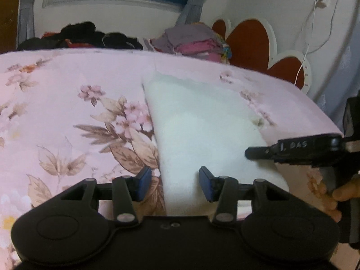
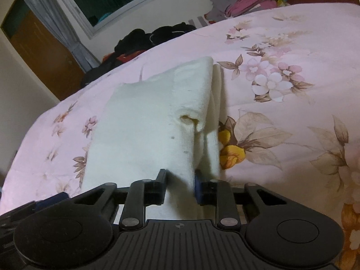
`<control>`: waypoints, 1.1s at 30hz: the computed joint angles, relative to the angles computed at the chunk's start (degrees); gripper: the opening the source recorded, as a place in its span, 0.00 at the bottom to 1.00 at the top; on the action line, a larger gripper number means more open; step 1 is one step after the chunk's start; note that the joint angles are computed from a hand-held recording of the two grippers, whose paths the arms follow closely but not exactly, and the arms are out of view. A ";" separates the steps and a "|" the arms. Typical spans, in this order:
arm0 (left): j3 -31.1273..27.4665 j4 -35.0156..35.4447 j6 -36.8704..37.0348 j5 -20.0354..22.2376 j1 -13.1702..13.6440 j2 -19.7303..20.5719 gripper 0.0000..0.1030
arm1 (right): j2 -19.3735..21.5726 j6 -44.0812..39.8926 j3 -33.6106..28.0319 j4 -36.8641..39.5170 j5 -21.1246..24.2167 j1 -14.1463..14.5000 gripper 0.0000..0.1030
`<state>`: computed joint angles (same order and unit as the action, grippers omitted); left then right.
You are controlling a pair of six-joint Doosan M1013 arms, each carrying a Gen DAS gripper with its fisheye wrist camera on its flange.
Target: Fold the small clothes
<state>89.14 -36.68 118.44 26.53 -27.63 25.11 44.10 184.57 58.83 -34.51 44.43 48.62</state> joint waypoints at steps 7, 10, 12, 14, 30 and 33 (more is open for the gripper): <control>-0.54 1.35 -2.10 1.63 -1.04 0.97 0.43 | 0.25 -5.54 -2.23 -1.74 5.14 0.86 0.06; -0.53 -0.31 -0.58 2.24 -0.92 0.90 0.44 | 0.11 -5.74 -2.20 -1.74 7.71 1.05 0.05; -0.69 0.08 -1.29 3.07 -0.86 1.09 0.44 | 0.19 -5.99 -1.79 -0.25 8.52 0.97 0.05; -0.63 -0.62 -1.64 3.78 -0.60 1.20 0.44 | -0.10 -3.48 -1.20 -1.82 8.24 1.31 0.06; -0.85 -0.45 -1.63 4.88 -0.54 1.25 0.44 | -1.18 -2.62 0.33 1.81 6.62 2.94 0.25; -0.89 -0.51 -1.30 4.97 -0.53 1.29 0.44 | -0.83 -3.44 -0.36 1.77 7.62 3.10 0.18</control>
